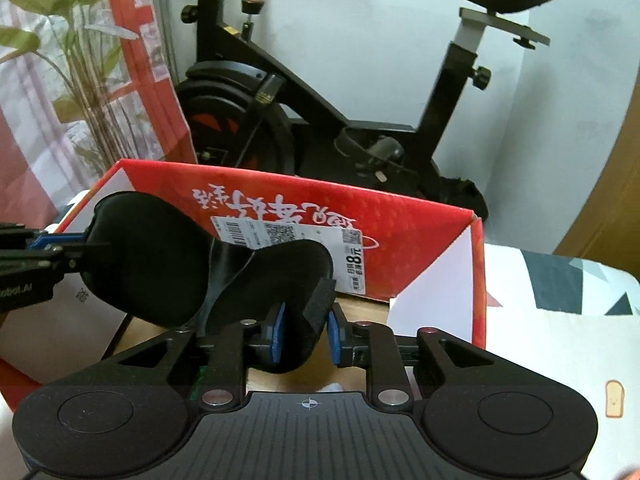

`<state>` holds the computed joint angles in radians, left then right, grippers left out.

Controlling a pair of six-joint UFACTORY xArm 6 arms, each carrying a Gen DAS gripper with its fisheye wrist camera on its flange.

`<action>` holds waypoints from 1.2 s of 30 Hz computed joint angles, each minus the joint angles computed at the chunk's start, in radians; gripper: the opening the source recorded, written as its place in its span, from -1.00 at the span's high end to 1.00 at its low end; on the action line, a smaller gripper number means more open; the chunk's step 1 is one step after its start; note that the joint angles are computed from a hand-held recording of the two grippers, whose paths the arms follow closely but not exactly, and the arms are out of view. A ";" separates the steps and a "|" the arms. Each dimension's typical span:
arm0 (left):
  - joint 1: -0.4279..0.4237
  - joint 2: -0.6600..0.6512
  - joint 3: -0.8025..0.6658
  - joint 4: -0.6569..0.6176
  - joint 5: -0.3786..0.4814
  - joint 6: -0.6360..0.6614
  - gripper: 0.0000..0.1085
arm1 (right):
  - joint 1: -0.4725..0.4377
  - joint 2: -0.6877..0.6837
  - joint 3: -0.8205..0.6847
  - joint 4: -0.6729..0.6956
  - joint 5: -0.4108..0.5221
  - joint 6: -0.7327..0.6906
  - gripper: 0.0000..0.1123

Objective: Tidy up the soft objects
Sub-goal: 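Lower the eye mask into the box and open both grippers, then move both grippers back down to the white surgical-mask bag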

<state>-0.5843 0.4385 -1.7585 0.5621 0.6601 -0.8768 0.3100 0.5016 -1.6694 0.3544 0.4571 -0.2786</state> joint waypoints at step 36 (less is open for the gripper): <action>-0.187 -0.316 0.285 0.316 0.140 -0.340 -0.90 | 0.013 -0.445 0.480 -0.132 -0.144 0.159 -0.83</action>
<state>-0.7713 0.1224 -1.4734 0.8777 0.7999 -1.2172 0.3228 0.0567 -1.1897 0.2227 0.3129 -0.1195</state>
